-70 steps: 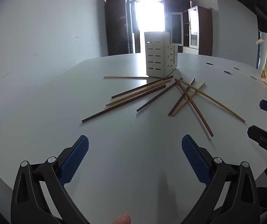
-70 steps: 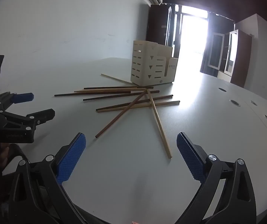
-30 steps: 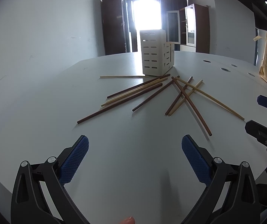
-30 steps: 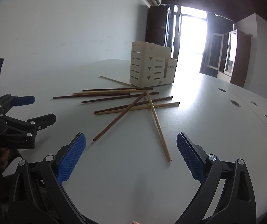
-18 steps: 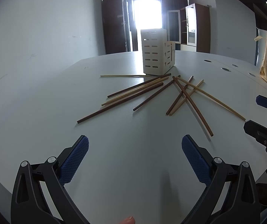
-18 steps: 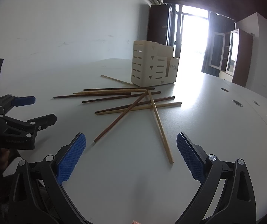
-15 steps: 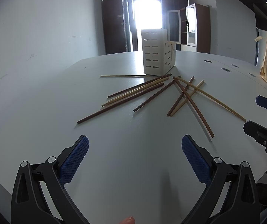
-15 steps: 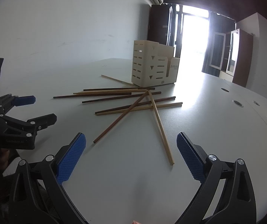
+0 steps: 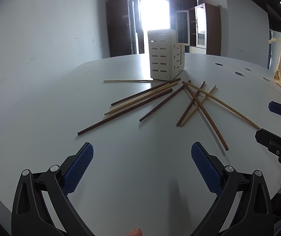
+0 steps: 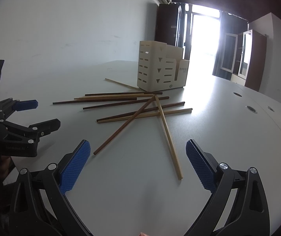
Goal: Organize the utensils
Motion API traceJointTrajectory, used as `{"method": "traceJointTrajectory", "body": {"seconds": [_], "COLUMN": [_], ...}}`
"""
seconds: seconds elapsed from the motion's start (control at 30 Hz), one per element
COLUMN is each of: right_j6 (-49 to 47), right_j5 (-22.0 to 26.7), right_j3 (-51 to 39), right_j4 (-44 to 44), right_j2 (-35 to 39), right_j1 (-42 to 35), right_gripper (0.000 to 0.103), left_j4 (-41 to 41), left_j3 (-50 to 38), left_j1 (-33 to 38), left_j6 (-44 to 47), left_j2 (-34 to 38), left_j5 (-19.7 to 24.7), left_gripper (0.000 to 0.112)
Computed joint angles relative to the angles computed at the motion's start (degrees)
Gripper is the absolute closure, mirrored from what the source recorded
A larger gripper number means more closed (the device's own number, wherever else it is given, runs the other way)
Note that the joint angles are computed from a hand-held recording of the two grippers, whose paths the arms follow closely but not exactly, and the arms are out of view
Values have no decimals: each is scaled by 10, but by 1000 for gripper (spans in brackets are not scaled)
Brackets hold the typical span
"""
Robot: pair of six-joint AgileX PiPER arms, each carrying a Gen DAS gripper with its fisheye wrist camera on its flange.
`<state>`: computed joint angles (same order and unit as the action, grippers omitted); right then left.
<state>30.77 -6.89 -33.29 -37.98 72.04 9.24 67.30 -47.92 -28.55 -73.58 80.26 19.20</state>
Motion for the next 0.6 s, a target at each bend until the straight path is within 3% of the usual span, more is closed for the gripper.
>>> {"method": "traceJointTrajectory", "body": {"seconds": [0.37,0.6], "right_j6": [-15,-104], "right_j5": [0,-3], "right_j3": [-2,-2], "right_j4": [14,101], "right_j2": [3,-1], "right_j1": [2,8], "right_gripper": [4,4], "left_j4": [-11,-8], "left_j3": [-7,-9], "left_j1": [-2,-5], "left_j6": [14,11], "left_j2": [6,7], "left_j5": [2,6], "left_gripper": [15,15]}}
